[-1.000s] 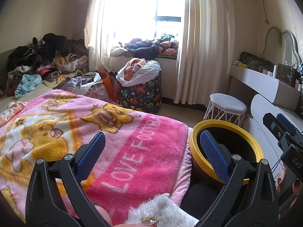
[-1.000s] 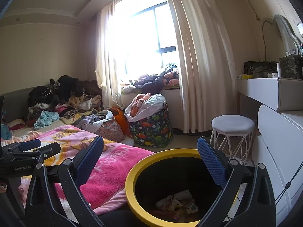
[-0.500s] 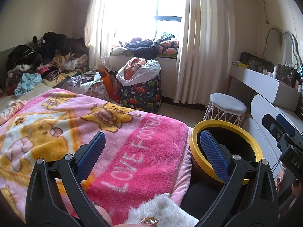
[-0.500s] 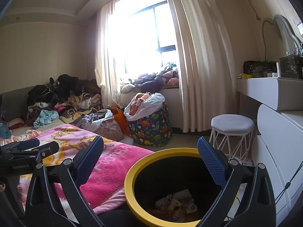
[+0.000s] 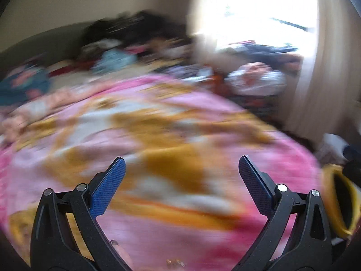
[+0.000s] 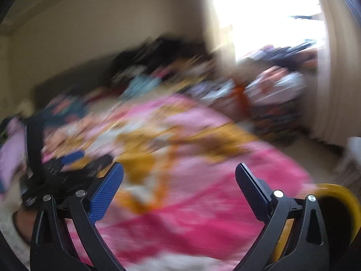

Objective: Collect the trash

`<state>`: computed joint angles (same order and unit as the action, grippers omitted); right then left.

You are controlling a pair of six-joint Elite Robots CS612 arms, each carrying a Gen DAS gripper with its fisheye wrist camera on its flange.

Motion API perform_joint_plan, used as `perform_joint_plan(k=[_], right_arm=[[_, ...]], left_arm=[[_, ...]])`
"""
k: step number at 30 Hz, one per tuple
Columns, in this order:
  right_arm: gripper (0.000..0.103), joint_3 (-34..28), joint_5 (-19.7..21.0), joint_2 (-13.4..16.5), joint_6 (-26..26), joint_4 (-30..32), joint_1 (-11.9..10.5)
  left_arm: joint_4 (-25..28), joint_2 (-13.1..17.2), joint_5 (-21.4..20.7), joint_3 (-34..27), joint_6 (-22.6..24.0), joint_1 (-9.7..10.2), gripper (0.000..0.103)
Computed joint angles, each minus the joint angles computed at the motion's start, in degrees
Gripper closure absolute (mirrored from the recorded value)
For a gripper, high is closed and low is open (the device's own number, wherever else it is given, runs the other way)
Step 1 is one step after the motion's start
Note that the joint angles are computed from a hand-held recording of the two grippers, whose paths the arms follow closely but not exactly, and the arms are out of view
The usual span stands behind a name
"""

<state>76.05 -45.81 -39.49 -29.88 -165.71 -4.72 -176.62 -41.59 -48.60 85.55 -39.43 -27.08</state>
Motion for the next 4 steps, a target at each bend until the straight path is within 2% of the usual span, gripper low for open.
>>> perform_joint_plan(k=[2,4], right_arm=[[0.006,-3.59,-3.02,1.47,-6.91,11.32,3.42],[0.006,-7.31,-5.64,3.86,-12.47,20.33,6.29]], left_arm=[[8.14,-1.01,3.03,1.73,-7.89,1.78,0.011],[16.89,-1.57,2.99,2.65,-15.91,3.85,0.011]])
